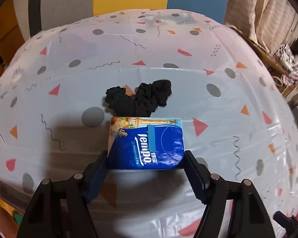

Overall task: Organize soft objects
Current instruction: 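Grasp the black scrunchie with the right gripper while the left gripper lifts the tissue pack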

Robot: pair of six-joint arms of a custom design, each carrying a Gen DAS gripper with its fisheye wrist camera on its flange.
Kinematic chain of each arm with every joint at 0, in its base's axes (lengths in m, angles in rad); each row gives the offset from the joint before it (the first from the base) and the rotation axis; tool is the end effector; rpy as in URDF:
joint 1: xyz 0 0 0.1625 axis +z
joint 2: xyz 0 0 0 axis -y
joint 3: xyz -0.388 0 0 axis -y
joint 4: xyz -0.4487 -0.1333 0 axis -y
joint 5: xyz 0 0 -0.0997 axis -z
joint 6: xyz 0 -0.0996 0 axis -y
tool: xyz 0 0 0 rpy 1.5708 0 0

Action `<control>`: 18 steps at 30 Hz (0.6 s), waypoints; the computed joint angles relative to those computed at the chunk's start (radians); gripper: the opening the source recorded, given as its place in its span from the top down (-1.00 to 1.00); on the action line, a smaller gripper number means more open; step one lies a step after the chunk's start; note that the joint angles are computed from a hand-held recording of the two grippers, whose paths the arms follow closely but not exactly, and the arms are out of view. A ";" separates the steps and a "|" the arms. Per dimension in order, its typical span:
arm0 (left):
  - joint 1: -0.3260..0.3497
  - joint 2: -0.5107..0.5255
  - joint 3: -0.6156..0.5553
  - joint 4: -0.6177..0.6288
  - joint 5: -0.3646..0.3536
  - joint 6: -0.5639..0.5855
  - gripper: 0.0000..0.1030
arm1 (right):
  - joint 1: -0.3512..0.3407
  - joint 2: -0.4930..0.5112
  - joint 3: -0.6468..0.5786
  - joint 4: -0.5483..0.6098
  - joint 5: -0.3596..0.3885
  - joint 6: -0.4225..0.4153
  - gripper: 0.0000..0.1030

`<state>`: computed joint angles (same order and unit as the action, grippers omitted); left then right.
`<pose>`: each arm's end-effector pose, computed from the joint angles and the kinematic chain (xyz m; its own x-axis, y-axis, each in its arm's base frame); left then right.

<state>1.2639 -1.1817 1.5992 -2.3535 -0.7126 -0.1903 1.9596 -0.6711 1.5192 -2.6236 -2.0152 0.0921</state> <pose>-0.0046 -0.7053 0.3143 -0.7455 -0.2274 -0.6265 0.1438 0.8630 -0.4844 0.3554 -0.6288 -0.0005 -0.8991 -0.1770 0.4005 -0.2897 0.9262 -0.2411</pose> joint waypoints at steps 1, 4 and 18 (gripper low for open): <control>-0.004 -0.013 0.016 -0.014 -0.003 -0.001 -0.44 | -0.002 0.000 0.000 0.001 0.000 0.002 -0.88; -0.014 -0.051 0.060 -0.045 -0.025 -0.009 -0.44 | -0.005 0.000 0.000 0.004 -0.002 0.008 -0.88; -0.118 -0.311 0.334 -0.193 -0.110 0.049 -0.44 | -0.010 0.018 0.013 -0.063 0.006 -0.049 -0.88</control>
